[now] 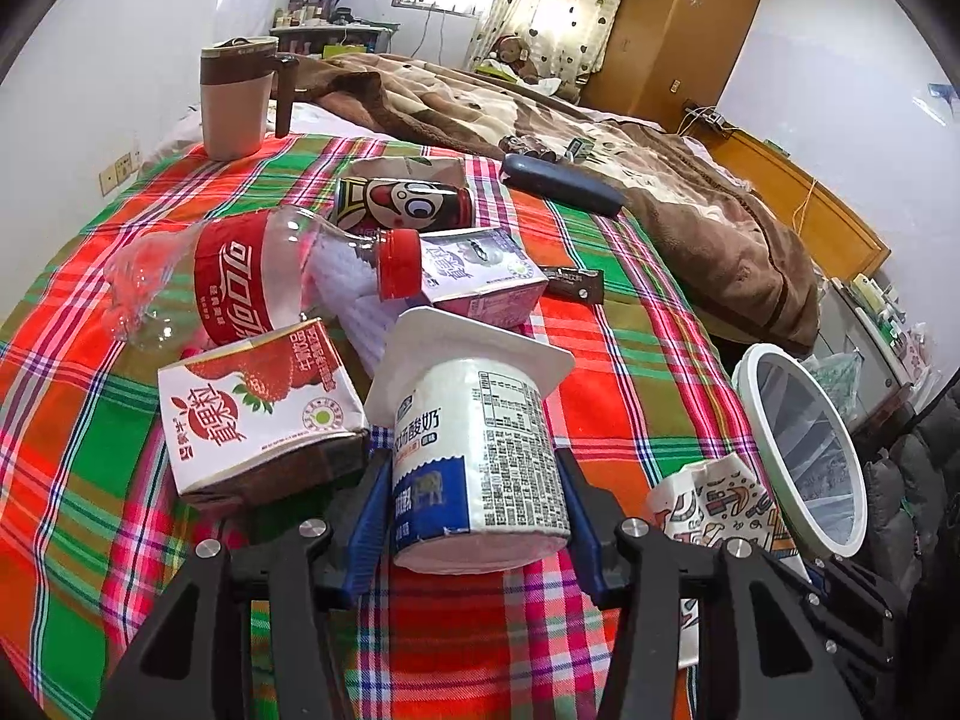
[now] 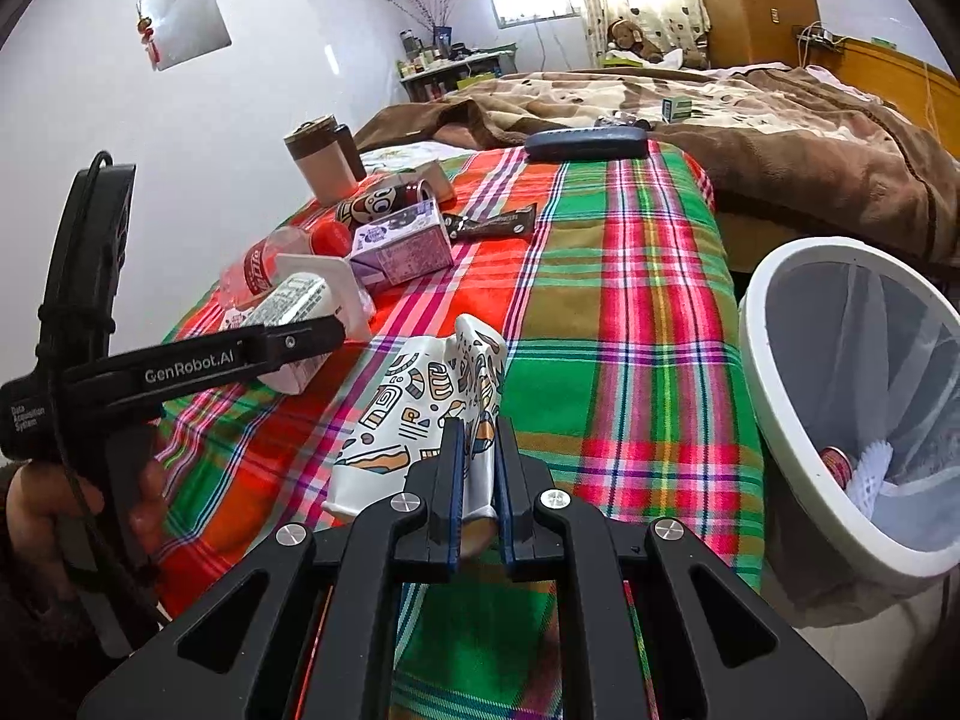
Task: Collect trash
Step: 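Grasp the white yogurt cup with the left tool while the right tool holds the paper cup, then carry both cups over the wastebasket and open both tools to drop them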
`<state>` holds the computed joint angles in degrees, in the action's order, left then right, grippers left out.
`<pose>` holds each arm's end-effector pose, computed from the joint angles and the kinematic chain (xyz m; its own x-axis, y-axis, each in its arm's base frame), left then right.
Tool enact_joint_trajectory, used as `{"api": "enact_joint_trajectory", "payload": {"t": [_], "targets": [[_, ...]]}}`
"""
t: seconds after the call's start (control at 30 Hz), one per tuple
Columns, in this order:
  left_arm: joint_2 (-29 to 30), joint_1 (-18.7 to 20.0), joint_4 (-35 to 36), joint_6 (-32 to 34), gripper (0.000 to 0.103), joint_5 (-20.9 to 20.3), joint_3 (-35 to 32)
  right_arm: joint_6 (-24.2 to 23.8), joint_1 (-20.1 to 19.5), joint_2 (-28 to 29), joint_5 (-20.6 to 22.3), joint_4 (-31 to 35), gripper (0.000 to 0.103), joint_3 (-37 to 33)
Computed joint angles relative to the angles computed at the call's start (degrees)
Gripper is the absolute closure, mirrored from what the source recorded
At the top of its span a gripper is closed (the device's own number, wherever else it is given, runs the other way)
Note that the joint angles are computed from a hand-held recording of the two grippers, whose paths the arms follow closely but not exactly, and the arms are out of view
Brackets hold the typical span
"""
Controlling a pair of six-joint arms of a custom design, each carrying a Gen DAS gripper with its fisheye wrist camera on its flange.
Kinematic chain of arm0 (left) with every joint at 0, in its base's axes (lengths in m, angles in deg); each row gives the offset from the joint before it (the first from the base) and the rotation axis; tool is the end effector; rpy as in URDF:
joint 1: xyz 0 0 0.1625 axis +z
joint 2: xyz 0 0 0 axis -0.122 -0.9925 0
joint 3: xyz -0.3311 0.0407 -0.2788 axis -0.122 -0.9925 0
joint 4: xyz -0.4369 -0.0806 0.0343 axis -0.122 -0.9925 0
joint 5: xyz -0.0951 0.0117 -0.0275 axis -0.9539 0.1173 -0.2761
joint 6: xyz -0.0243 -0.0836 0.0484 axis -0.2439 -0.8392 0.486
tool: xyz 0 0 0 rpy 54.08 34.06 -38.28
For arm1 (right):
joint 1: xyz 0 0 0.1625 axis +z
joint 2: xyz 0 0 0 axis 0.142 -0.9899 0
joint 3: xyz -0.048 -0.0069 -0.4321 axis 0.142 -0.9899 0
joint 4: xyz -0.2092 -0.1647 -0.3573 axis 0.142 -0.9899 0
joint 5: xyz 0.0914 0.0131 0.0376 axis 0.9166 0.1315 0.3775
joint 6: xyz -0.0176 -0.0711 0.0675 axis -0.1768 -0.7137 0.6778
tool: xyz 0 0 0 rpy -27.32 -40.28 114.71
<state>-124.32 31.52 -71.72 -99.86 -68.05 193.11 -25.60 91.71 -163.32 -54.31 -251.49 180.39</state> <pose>-0.1948 -0.3220 0.1306 -0.8561 -0.1400 -0.4974 0.2463 0.7357 -0.6310 0.1685 -0.3050 0.1517 -0.8001 -0.4489 0.3980 -0.5908 0.7050 -0.3924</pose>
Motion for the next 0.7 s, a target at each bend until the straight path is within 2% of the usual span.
{"api": "enact_joint_trajectory", "payload": {"t": [0.37,0.7], "targets": [[-0.1,-4.3,0.5,-0.2,0.051,0.5,-0.4,1.4,-2.2,-4.1,1.4,-1.0,0.094,0.8],[6.7,-5.8,-6.6,6.7,0.051,-0.4,-3.9,1.4,-5.4,-10.2,2.0,-0.7,0.094,1.4]]}}
